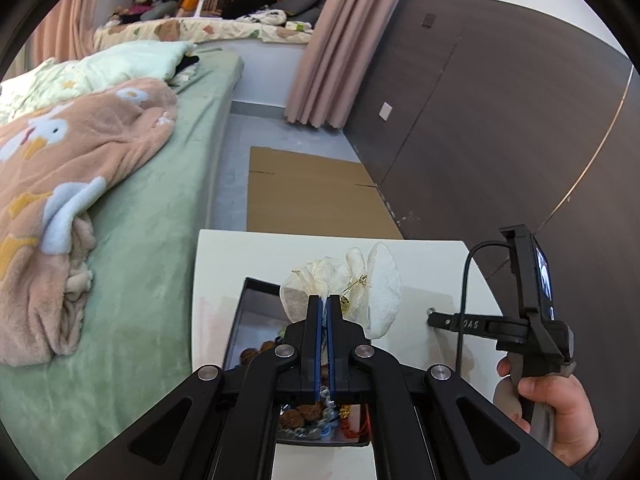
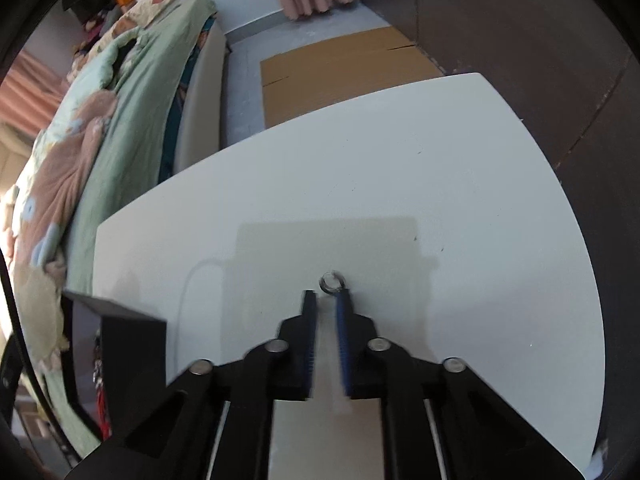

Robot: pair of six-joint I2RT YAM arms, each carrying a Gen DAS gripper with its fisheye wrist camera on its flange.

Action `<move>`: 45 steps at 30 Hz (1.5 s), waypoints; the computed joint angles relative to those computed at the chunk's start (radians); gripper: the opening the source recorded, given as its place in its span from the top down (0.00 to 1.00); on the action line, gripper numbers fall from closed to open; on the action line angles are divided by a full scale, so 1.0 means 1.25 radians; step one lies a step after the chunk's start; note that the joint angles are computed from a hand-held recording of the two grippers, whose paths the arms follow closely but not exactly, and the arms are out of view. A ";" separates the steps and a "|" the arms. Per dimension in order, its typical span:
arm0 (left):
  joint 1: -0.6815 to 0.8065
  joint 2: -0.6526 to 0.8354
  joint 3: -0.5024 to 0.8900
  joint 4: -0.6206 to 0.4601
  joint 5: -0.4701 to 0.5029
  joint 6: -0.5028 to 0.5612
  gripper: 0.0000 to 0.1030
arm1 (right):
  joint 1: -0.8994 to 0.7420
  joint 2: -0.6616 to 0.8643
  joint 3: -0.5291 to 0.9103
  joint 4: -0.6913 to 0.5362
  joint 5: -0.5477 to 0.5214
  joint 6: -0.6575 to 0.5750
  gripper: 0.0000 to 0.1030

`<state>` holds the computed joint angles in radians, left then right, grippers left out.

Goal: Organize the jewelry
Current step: 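Close the right gripper on the small silver ring, then open the left gripper over the box to drop the pouch while the right carries the ring over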

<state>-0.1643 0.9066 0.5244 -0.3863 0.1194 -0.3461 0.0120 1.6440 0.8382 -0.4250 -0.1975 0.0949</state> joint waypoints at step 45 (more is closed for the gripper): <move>0.072 0.136 0.020 -0.013 0.064 -0.007 0.97 | 0.007 0.014 0.028 0.008 0.021 -0.023 0.86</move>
